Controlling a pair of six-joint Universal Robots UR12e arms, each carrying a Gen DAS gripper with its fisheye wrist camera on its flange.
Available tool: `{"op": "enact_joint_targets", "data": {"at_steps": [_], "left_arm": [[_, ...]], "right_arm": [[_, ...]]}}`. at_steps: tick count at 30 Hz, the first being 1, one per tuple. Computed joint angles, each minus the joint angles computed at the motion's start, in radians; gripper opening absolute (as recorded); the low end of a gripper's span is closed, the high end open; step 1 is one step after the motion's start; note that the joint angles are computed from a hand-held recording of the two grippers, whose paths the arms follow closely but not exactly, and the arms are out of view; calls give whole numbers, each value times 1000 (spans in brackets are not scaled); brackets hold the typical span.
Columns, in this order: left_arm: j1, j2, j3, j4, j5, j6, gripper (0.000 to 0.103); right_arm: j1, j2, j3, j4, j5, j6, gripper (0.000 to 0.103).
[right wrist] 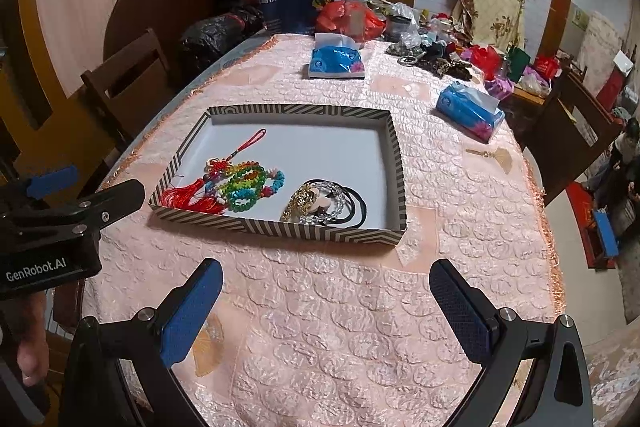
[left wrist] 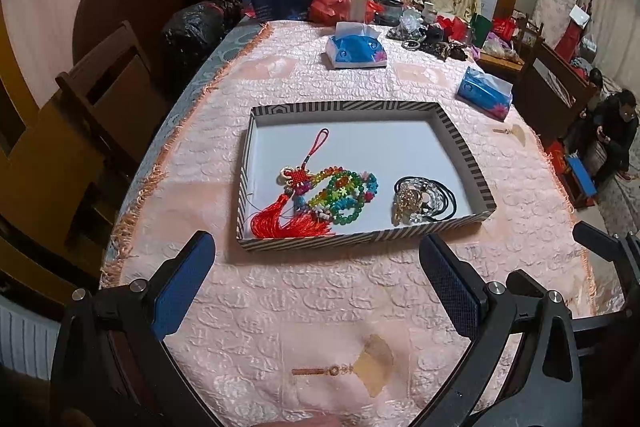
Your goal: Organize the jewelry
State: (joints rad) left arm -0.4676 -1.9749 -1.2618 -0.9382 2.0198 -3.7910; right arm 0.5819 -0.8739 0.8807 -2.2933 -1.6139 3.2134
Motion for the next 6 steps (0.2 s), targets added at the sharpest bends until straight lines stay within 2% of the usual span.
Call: {"op": "enact_joint_targets", "data": {"at_steps": [6], "left_arm": [[-9,-5,4,-1,54,3,102]], "right_arm": [[-1,2,-4,6,4,-3,103]]}}
